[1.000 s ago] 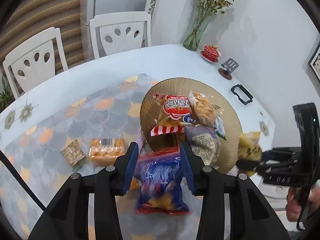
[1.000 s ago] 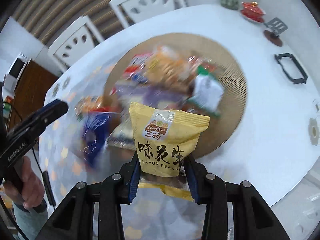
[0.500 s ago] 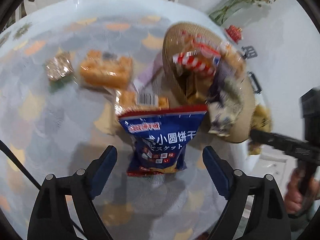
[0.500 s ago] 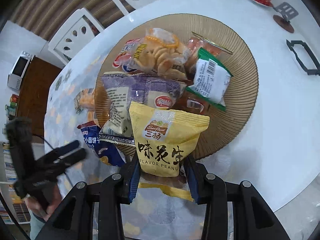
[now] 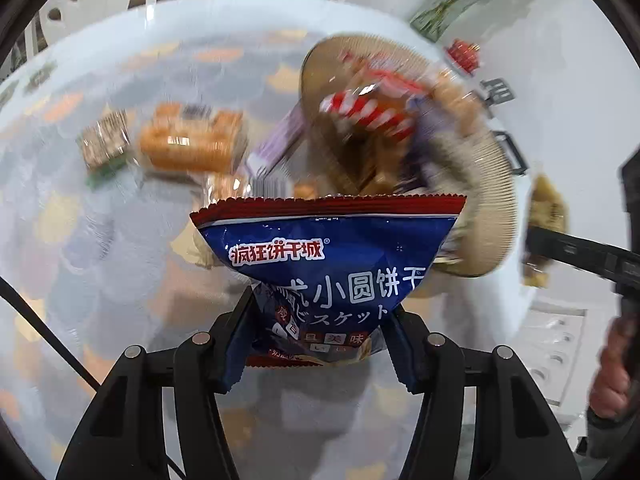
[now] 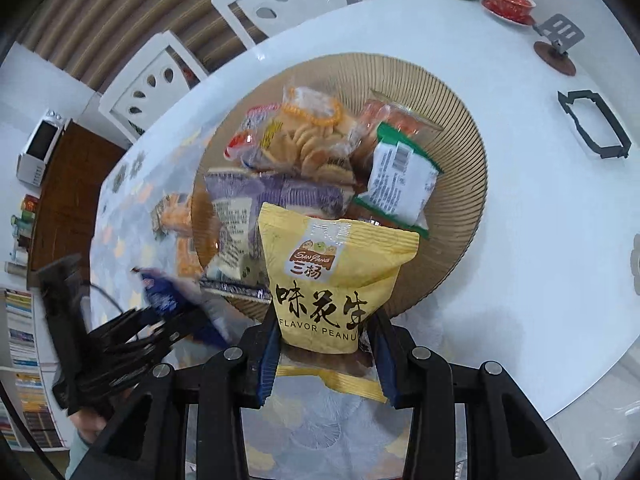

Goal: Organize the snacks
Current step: 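Lift both bags and carry them over the amber bowl, then open both grippers to drop the bags into the amber bowl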

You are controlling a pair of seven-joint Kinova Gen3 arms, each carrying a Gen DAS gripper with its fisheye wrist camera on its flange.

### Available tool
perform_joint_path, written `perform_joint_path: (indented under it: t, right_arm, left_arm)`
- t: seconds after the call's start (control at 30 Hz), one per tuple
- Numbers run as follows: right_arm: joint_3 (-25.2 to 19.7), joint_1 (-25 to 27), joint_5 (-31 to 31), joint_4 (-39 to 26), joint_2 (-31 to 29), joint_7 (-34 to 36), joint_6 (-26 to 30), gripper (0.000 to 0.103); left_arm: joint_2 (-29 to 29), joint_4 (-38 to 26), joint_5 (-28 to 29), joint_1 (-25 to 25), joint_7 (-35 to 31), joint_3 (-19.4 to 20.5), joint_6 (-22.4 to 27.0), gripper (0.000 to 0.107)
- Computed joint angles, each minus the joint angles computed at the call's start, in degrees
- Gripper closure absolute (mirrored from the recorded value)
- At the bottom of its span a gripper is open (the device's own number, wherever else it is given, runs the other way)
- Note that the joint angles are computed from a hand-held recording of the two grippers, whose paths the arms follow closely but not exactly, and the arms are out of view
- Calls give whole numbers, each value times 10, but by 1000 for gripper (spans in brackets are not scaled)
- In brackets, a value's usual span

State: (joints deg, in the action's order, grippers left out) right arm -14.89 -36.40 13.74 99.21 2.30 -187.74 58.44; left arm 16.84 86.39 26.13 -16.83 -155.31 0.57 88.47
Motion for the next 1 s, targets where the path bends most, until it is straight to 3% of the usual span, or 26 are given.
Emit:
perform_joint_path:
  t: [0.17,0.33,0.6,0.73,0.93,0.97,1.0]
  right_arm:
    - [-3,6,24,-2,-24,-25,27,63]
    - [-2,31,38,-13,-42,-21,61,63]
    - [13,74,45,-37,-42,5,84,63]
    - [24,95,30,-33,-38,48,72,63]
    - [42,118,-8,-24,-27,118,51,63]
    - [45,122,-18,-20,-26,130,43,61]
    - [50,129,-36,-15,-24,151,35,50]
  left_arm:
    - [-7,-67,55,-14,27,5,78,52]
    - [-6,-138,83,22,77,25,100,52]
    - [58,-288,56,119,183,68,114,52]
    - [85,-319,40,166,225,85,98,51]
    - [141,-373,6,224,279,100,117,48]
    - [149,-378,1,230,287,100,122,40]
    - [154,-382,-4,236,297,100,126,36]
